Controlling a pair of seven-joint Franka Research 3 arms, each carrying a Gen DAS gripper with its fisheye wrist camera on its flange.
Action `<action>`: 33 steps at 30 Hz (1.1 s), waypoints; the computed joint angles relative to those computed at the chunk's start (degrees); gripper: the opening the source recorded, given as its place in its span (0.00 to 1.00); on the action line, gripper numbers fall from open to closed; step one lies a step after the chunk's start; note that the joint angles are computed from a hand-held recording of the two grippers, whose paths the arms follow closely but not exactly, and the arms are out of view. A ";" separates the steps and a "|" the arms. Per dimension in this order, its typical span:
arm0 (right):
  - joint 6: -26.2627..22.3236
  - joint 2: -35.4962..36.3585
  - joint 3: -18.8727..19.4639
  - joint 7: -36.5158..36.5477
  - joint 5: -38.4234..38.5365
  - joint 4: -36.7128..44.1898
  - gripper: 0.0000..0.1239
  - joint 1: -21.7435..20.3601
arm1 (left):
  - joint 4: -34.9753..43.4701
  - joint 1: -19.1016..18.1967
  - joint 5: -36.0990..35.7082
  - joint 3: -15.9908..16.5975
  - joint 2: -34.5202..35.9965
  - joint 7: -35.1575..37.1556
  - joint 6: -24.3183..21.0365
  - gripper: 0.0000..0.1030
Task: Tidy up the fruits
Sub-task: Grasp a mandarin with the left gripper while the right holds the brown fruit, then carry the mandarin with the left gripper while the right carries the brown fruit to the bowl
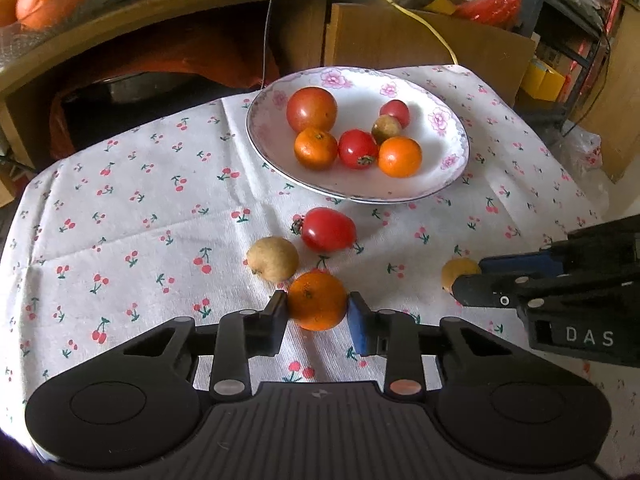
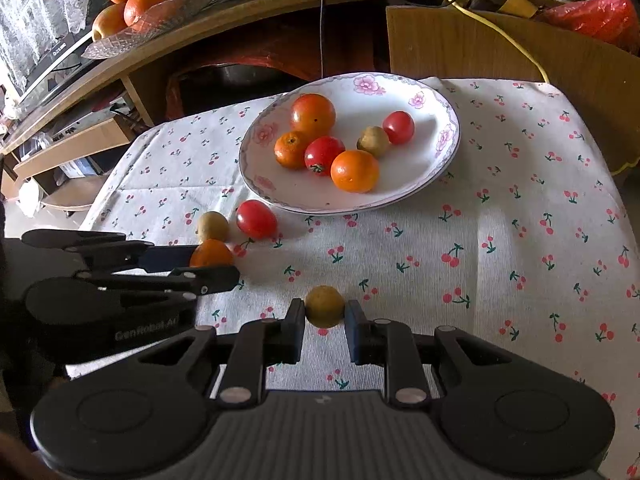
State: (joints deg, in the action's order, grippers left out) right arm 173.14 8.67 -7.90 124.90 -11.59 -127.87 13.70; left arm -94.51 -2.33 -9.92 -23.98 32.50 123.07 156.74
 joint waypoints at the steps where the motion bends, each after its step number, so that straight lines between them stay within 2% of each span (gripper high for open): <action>1: -0.10 -0.06 -0.22 0.27 -0.47 -0.02 0.32 0.22 | -0.08 0.24 -0.12 -0.17 -0.14 0.21 -0.42 0.39; 8: -0.65 -0.63 1.00 -2.11 0.30 -0.53 0.32 -0.25 | -4.56 2.33 -2.65 -0.88 -4.39 3.31 -1.71 0.39; 11: -1.00 -2.06 0.36 -0.32 -3.08 -1.56 0.32 0.77 | -6.67 3.06 -4.79 -1.03 -6.59 5.07 -2.57 0.39; 14: -2.24 -4.23 1.29 1.92 -6.35 -3.01 0.31 0.59 | -9.54 3.35 -6.97 -0.96 -9.23 7.42 -2.63 0.39; 21: -5.73 -6.26 5.61 5.77 -11.34 -5.11 0.31 -1.86 | -11.87 1.58 -8.75 1.15 -10.65 10.42 -2.56 0.41; 24: -5.60 -5.84 6.97 1.14 -6.78 -5.34 0.31 -2.39 | -11.45 0.93 -8.13 2.00 -10.12 10.11 -2.79 0.43; 27: -5.54 -5.41 6.39 4.31 -10.47 -5.12 0.31 -1.81 | -11.20 0.87 -7.98 2.10 -9.88 10.44 -2.90 0.44; 29: -5.86 -5.43 6.41 3.93 -10.28 -5.01 0.32 -1.81 | -11.33 1.05 -8.20 1.87 -10.03 11.13 -2.84 0.46; 33: -4.46 -5.38 6.59 1.43 -8.14 -5.37 0.33 -2.06 | -11.14 0.86 -8.05 1.89 -9.82 11.76 -2.88 0.57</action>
